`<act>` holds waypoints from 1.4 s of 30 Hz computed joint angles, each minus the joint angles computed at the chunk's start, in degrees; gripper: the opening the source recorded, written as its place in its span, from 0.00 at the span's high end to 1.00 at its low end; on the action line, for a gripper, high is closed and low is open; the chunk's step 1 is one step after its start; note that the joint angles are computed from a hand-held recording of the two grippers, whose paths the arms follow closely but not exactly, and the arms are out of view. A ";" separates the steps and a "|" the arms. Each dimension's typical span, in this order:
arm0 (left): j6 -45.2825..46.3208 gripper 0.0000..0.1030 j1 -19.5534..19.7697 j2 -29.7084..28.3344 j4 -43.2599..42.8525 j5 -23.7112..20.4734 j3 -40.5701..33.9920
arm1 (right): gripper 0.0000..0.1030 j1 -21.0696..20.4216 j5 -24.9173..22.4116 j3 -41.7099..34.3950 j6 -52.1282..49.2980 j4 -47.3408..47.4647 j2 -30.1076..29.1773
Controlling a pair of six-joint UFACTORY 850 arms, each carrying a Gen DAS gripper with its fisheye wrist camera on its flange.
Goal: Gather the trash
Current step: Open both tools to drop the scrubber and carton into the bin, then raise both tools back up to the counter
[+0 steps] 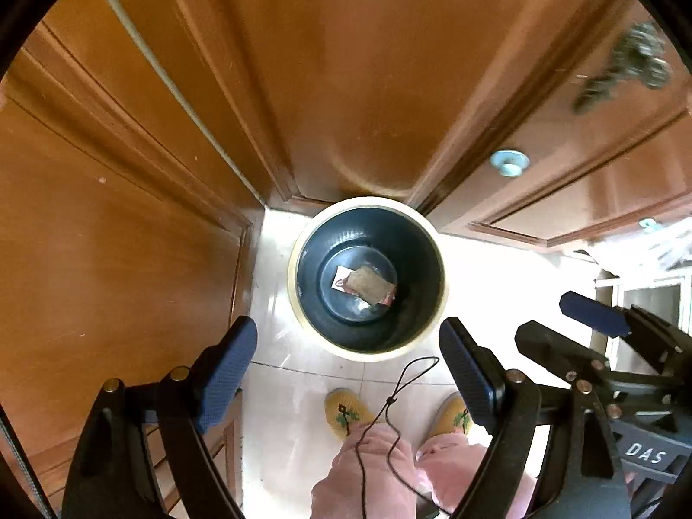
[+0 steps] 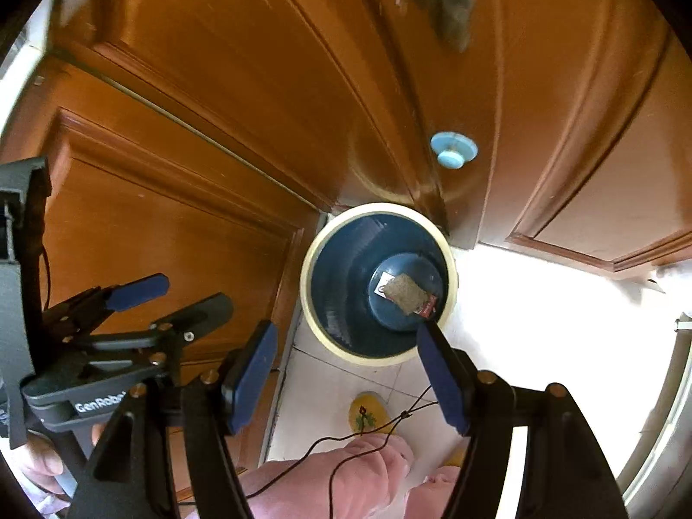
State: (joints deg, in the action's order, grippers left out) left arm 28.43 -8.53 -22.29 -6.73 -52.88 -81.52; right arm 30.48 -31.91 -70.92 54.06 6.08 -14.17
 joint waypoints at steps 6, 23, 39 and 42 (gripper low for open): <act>1.24 0.18 -1.38 5.01 -0.48 -4.39 -0.54 | 0.34 1.51 -3.59 -0.42 6.65 -6.04 5.54; -1.06 0.18 -4.18 9.82 -5.49 -15.63 -15.12 | 0.34 2.33 -17.84 -9.70 7.09 -13.71 14.36; -9.67 0.18 -4.68 1.55 -8.91 -20.73 -44.26 | 0.34 1.49 -30.23 -34.01 -5.23 -22.41 8.56; -11.09 0.18 -5.40 -2.36 -8.85 -22.34 -53.19 | 0.34 0.55 -31.27 -38.20 -7.03 -23.33 6.89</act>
